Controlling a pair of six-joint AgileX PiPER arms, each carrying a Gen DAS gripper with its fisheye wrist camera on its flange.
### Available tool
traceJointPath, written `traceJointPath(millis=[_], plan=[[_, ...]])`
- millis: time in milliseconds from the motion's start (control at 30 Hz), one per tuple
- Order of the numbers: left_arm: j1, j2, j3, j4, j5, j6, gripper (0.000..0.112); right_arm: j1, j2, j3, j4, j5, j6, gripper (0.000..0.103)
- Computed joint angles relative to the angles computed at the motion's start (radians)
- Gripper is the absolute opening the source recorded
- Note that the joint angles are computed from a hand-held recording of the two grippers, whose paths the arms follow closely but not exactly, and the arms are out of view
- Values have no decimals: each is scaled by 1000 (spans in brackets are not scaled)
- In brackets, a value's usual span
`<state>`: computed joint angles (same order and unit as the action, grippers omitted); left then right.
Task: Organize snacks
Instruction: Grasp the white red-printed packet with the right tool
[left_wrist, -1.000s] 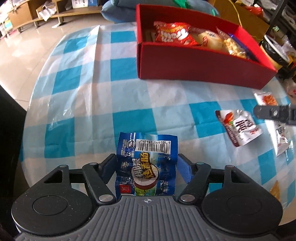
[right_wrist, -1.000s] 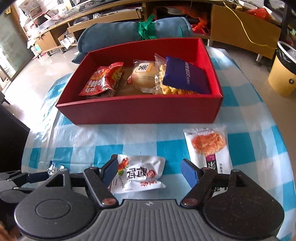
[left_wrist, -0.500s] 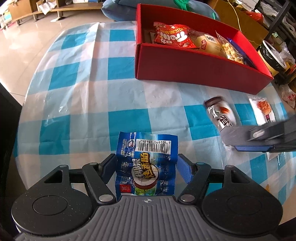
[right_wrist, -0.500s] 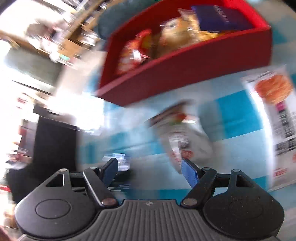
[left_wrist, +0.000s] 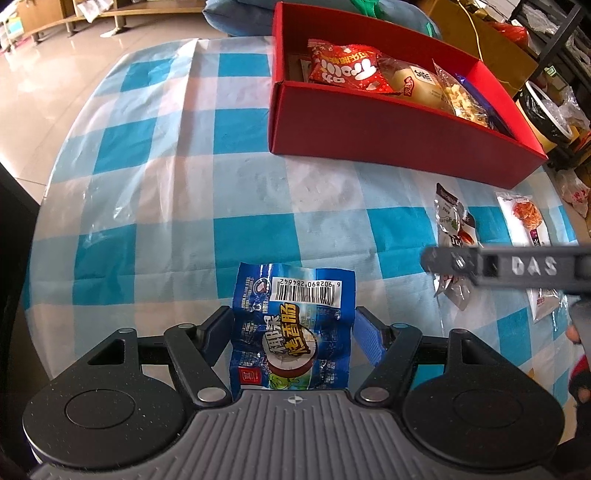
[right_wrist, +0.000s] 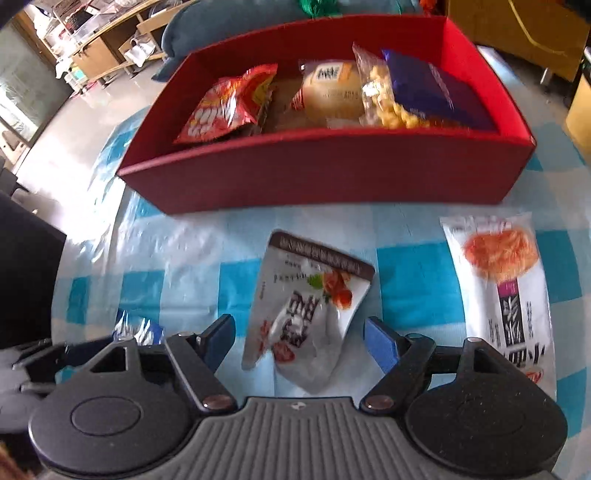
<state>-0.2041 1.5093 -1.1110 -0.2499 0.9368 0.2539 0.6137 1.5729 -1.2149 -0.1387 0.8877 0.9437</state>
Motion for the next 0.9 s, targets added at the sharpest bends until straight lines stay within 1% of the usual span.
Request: traceJointPath(millis=[33, 133, 167, 200, 233, 267, 333, 400, 467, 533, 633, 700, 800, 833, 900], plan=[[-1, 0, 1, 0, -1, 2, 76, 5, 7, -3, -11, -9, 8, 72], [2, 3, 3, 4, -4, 2, 76, 21, 39, -28, -40, 6, 35, 74], [2, 3, 5, 11, -9, -3, 76, 34, 43, -36, -51, 17, 40, 80], [0, 3, 8, 20, -15, -9, 76, 39, 41, -34, -52, 13, 42, 84], [-2, 2, 10, 31, -21, -16, 76, 34, 32, -29, -41, 6, 37, 91], [-2, 2, 12, 37, -25, -18, 76, 24, 27, -16, -27, -15, 26, 95], [-2, 1, 16, 40, -29, -13, 76, 8, 25, -10, 13, -37, -13, 100], [-4, -1, 21, 46, -35, -11, 77, 5, 54, -32, 23, -32, -37, 100], [-7, -6, 29, 57, -49, -15, 80, 15, 59, -36, 4, -31, -16, 100], [-13, -6, 35, 85, -68, -28, 87, 18, 58, -31, -5, -39, -15, 100], [-22, -1, 42, 117, -85, -47, 88, 18, 40, -10, -6, -53, -39, 100], [-34, -4, 52, 147, -99, -65, 89, 34, 50, -22, -25, -34, -63, 100], [-42, -11, 65, 171, -103, -84, 92, 76, 69, -42, -85, 0, -36, 99], [-37, -12, 66, 167, -101, -85, 92, 87, 78, -53, -102, 17, -33, 96], [-31, -10, 64, 163, -98, -84, 93, 112, 89, -71, -143, 57, -17, 85]])
